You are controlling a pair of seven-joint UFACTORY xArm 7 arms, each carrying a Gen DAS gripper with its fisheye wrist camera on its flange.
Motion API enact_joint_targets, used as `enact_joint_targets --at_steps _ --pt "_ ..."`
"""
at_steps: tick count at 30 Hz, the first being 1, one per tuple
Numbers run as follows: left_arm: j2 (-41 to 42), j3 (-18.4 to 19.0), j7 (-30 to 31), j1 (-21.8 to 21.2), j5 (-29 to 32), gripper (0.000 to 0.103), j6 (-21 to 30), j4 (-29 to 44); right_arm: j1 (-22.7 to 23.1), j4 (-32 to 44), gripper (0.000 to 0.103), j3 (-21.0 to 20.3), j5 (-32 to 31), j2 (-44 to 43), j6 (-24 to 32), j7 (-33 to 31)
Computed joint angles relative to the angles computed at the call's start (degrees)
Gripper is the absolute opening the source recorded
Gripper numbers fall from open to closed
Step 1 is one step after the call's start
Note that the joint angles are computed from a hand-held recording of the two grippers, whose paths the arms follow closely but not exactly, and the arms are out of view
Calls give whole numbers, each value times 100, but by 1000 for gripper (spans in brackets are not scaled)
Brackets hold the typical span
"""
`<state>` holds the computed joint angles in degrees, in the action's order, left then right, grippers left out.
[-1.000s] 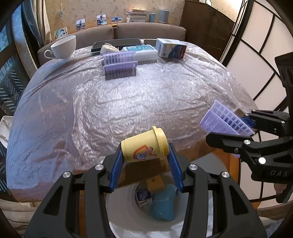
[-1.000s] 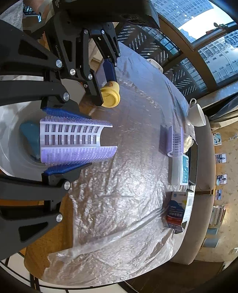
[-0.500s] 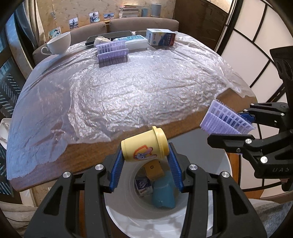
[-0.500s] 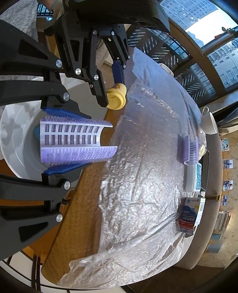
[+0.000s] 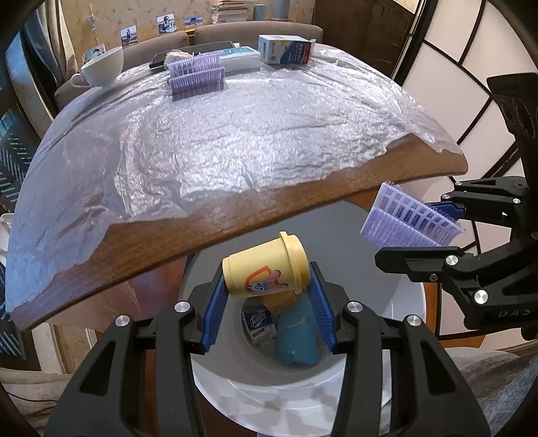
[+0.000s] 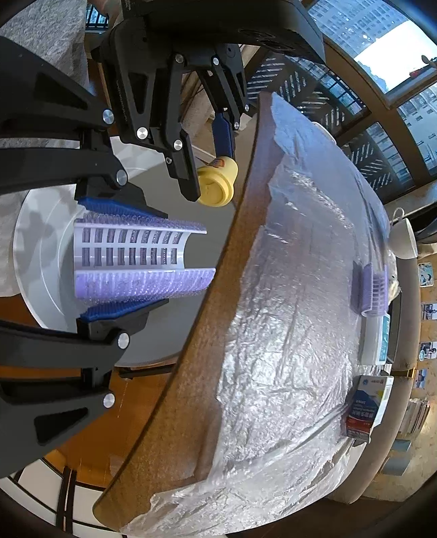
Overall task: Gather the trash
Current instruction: 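Lift the yellow cup and purple rack and carry both over the white bin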
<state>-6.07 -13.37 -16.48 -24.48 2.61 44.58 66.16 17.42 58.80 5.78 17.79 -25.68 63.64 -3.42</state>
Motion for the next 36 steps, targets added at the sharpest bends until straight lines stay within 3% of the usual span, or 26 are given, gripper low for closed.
enact_joint_targets --at_steps 36 --pt "175 5 354 -83 -181 48 323 -547 178 -488 42 222 -109 340 10 336"
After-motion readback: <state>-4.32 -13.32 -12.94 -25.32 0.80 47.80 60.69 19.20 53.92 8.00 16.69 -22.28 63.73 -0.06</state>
